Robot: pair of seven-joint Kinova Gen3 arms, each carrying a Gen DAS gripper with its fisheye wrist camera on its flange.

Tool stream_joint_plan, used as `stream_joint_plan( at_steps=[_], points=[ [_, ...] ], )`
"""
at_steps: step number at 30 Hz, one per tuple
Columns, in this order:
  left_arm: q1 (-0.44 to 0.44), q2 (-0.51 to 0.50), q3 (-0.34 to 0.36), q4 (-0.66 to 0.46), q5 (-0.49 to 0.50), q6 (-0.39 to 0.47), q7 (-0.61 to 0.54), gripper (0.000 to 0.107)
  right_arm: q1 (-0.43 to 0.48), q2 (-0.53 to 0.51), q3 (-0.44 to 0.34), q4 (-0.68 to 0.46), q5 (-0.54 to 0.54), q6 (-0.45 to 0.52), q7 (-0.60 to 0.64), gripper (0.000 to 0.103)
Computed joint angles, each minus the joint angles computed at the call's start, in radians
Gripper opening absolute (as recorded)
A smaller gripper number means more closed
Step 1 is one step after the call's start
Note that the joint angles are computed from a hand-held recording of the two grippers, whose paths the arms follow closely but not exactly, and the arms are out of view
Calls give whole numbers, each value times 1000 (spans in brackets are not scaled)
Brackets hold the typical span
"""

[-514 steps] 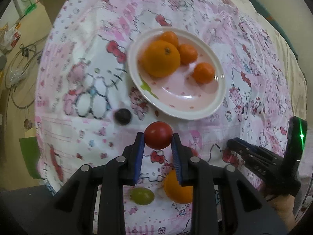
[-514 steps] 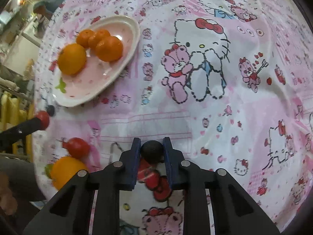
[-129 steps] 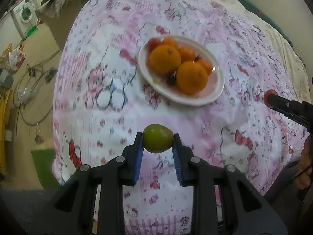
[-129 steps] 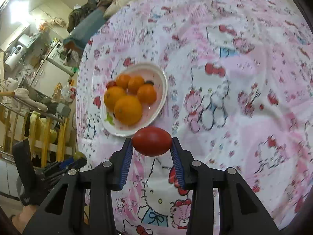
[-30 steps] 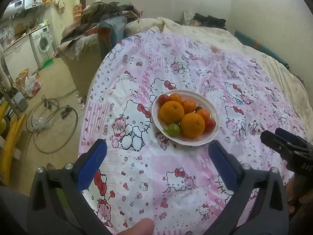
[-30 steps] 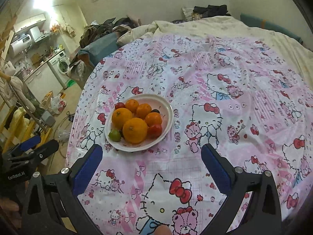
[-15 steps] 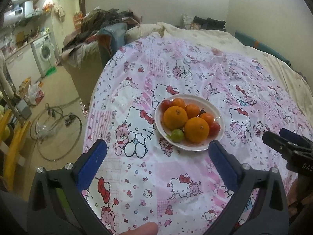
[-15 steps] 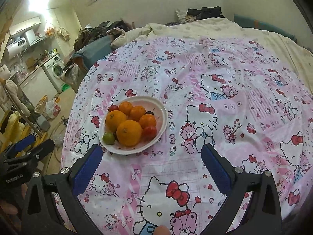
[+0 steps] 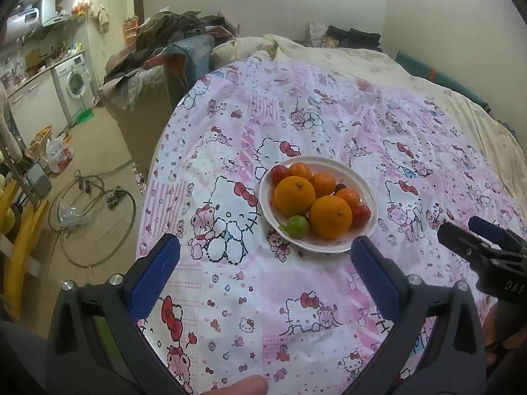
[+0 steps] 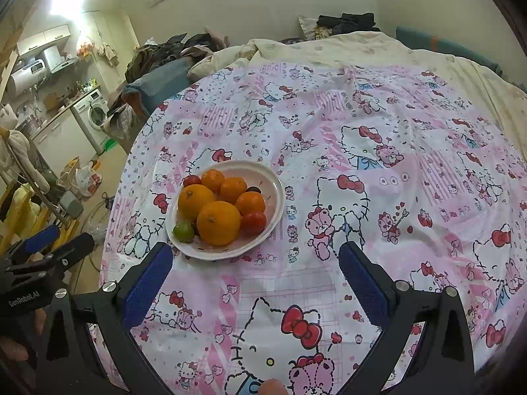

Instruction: Organize fruits

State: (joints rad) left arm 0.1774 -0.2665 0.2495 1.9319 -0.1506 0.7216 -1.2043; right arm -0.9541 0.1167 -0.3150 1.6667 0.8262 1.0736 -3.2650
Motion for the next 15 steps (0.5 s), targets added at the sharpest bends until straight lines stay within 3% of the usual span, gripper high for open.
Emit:
stream_joint_plan(
  at_steps=[15],
  points=[
    [7, 10, -29, -10, 39, 15, -27, 102, 1, 5, 3, -5, -13, 7, 14, 103]
  ],
)
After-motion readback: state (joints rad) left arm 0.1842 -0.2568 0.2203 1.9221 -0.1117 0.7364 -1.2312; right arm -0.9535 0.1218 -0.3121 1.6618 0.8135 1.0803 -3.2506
